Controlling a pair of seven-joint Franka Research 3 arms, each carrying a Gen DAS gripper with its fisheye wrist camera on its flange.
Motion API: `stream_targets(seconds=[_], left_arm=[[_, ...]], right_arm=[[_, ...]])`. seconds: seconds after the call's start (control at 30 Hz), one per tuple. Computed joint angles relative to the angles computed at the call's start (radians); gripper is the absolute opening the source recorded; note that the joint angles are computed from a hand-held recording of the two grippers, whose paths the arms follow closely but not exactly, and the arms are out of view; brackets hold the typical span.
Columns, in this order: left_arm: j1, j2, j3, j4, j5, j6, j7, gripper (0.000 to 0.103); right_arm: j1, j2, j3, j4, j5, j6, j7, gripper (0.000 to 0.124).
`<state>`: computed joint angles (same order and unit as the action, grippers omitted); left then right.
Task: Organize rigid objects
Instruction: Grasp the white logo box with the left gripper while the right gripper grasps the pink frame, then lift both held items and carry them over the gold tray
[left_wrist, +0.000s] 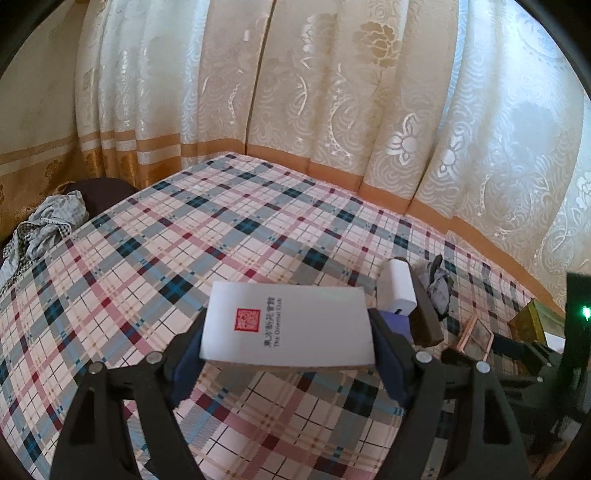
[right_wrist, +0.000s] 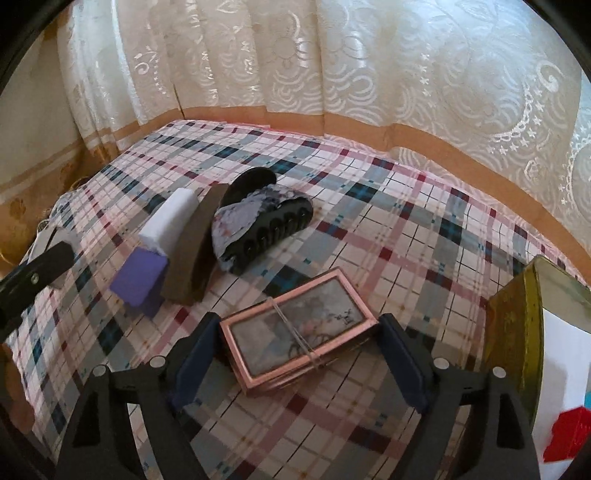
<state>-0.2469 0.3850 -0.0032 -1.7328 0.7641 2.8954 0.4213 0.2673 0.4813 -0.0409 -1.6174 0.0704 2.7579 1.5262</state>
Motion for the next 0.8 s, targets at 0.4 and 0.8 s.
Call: stream_targets(seconds=[0.4, 0.8], left_arm=[[-0.103, -0.001, 0.120, 0.018, 0.291, 0.105, -0.212, 0.080], [-0.106, -0.009, 0.074, 0.050, 0.599, 0.148, -0.459, 0.080]], right_arm=[[-0.037, -0.216, 0.095, -0.357, 0.194, 0.418, -0.102, 0.086], [0.264, -0.323, -0.222, -0.508, 0.338, 0.614, -0.166, 0.086]])
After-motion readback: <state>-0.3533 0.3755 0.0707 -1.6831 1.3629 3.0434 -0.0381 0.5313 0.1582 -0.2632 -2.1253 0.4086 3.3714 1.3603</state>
